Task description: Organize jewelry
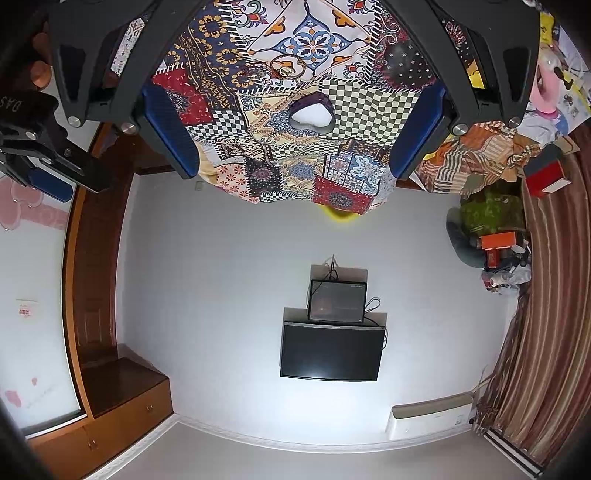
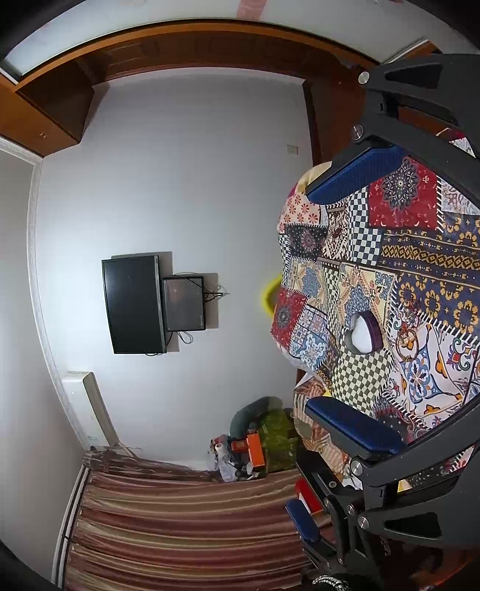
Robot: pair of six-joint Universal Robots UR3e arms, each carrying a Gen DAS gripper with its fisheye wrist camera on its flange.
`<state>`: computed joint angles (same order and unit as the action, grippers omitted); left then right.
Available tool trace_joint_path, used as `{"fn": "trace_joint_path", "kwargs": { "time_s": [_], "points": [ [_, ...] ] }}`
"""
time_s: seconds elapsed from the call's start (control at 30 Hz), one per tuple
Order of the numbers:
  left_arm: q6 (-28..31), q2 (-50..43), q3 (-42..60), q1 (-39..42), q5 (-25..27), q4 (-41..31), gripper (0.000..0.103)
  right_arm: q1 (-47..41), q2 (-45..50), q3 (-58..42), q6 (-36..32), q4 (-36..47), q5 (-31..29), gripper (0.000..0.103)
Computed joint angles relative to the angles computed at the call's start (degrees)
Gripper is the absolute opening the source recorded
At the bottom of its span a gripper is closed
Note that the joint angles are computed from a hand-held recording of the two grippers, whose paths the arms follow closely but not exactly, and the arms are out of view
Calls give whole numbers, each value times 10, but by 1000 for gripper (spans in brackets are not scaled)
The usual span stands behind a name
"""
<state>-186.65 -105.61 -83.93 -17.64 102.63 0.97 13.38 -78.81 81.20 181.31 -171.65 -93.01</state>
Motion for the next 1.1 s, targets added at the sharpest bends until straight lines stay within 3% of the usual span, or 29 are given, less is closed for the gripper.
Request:
{"fn": "trace_joint_path", "kwargs": {
  "time_s": [1.1],
  "points": [
    [-6, 2, -5, 4, -5, 0, 103, 4, 0, -2, 1, 3, -4, 103]
  ]
}}
